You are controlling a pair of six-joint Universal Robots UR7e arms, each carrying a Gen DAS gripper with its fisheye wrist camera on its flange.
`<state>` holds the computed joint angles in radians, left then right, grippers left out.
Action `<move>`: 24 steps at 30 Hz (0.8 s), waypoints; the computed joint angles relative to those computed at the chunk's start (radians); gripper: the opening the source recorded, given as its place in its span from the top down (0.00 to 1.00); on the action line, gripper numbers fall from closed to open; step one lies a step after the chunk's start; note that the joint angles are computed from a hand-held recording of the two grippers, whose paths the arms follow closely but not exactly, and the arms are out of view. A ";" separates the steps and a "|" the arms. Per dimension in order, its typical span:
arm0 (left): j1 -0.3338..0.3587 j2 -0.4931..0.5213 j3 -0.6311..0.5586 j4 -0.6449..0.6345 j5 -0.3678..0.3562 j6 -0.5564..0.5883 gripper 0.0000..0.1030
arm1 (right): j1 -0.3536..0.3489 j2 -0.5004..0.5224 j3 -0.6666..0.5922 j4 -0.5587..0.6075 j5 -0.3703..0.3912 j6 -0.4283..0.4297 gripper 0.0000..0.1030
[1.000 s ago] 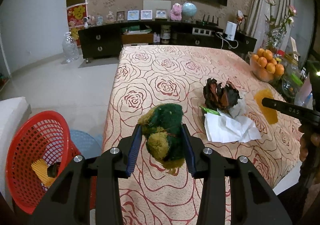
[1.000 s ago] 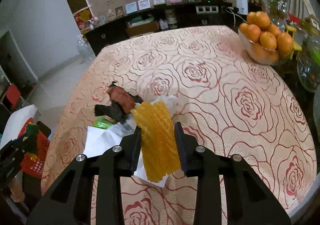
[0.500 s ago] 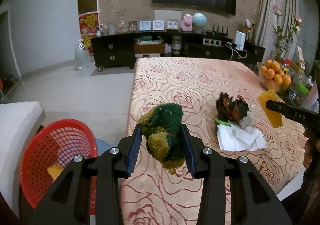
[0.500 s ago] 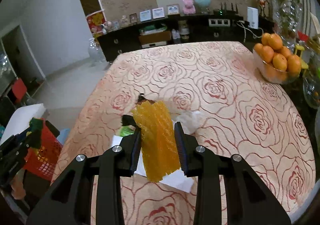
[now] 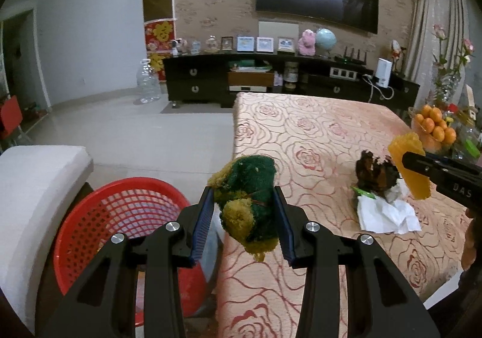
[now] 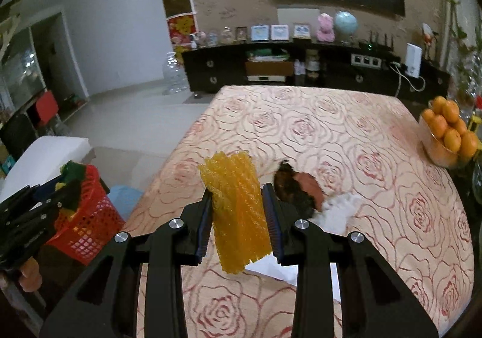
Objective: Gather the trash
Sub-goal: 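Carry the green item and yellow net over the red wastebasket with both tools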
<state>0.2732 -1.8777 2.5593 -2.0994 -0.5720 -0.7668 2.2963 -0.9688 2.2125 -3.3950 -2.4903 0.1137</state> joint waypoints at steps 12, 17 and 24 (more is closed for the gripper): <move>-0.037 -0.156 -0.093 0.476 0.092 -0.234 0.63 | 0.040 0.091 -0.103 0.022 0.045 -0.051 0.69; -0.051 -0.212 -0.142 0.716 0.119 -0.384 0.63 | 0.051 0.129 -0.145 0.047 0.076 -0.061 0.69; -0.015 -0.248 -0.150 0.779 0.118 -0.442 0.63 | 0.062 0.170 -0.201 0.090 0.117 -0.076 0.69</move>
<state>0.2584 -2.1258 2.4093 -1.3201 -0.4542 -1.2091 2.3586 -0.7993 2.0116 -3.3048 -2.3731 0.0379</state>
